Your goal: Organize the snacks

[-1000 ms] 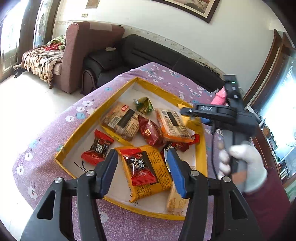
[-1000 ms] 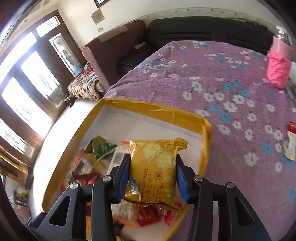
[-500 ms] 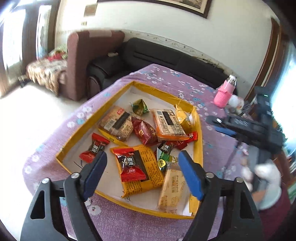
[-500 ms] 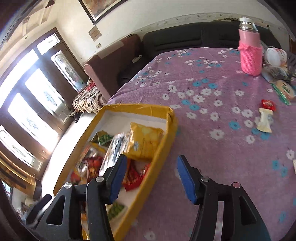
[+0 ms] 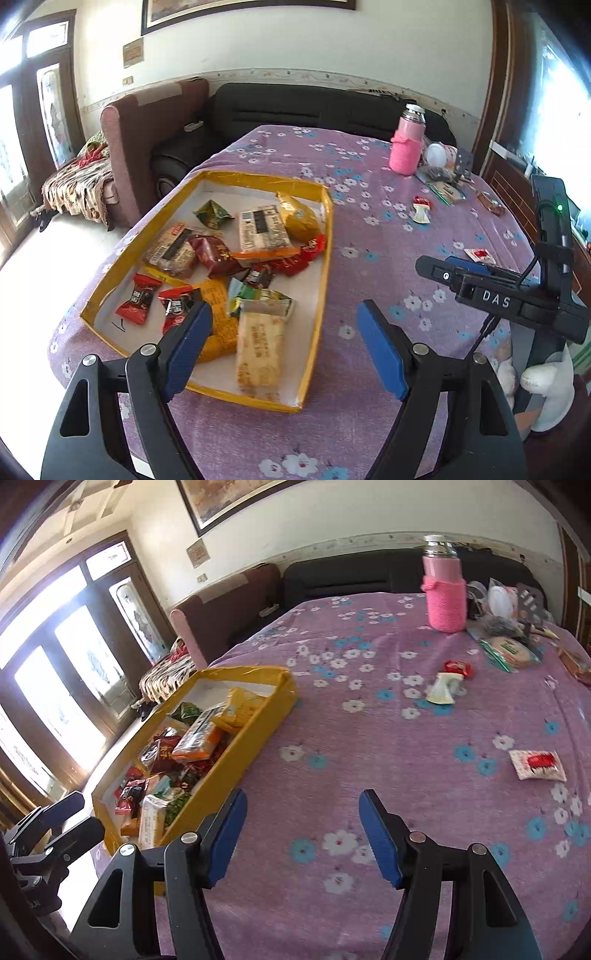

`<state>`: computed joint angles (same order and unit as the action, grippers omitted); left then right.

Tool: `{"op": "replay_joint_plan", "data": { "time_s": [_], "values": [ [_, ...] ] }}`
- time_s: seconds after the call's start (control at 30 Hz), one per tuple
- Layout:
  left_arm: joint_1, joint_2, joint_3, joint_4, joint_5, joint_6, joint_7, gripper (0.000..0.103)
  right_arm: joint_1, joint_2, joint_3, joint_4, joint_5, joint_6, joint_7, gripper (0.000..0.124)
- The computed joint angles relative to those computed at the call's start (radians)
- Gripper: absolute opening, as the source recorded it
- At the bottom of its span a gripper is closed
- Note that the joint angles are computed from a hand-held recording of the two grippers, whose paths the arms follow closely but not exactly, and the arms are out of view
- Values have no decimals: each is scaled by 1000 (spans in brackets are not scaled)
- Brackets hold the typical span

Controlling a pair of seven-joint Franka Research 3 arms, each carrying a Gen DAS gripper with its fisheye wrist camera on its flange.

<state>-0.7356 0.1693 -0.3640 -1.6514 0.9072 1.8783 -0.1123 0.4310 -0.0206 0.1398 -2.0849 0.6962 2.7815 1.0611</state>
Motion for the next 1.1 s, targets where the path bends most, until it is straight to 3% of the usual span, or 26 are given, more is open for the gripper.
{"op": "replay_joint_plan", "data": {
  "time_s": [0.17, 0.37, 0.53, 0.67, 0.73, 0.8, 0.87, 0.9, 0.93, 1.1],
  "values": [
    [-8, 18, 1, 17, 18, 60, 16, 81, -45, -3, -39, -6, 32, -3, 9, 65],
    [10, 27, 12, -6, 42, 243, 29, 81, -150, 90, -95, 114, -55, -44, 195, 67],
    [9, 79, 32, 31, 31, 331, 73, 81, -188, 263, -94, 359, -157, -172, 315, 66],
    [9, 98, 50, 42, 3, 363, 110, 81, -170, 465, -78, 650, -322, -308, 461, 64],
    [10, 102, 57, 40, -10, 369, 119, 81, -132, 545, -104, 758, -372, -352, 523, 63],
    [16, 97, 63, 28, -24, 378, 118, 81, -113, 630, -110, 878, -422, -394, 583, 59],
    [24, 86, 67, 5, -34, 394, 108, 81, -94, 720, -121, 1010, -472, -459, 635, 43],
    [29, 80, 67, -6, -38, 401, 102, 81, -82, 743, -129, 1042, -498, -472, 657, 42],
    [34, 76, 68, -16, -41, 408, 94, 81, -76, 744, -131, 1039, -515, -451, 662, 26],
    [54, 68, 66, -42, -51, 447, 81, 81, -113, 687, -49, 968, -459, -509, 533, 25]
  ]
}}
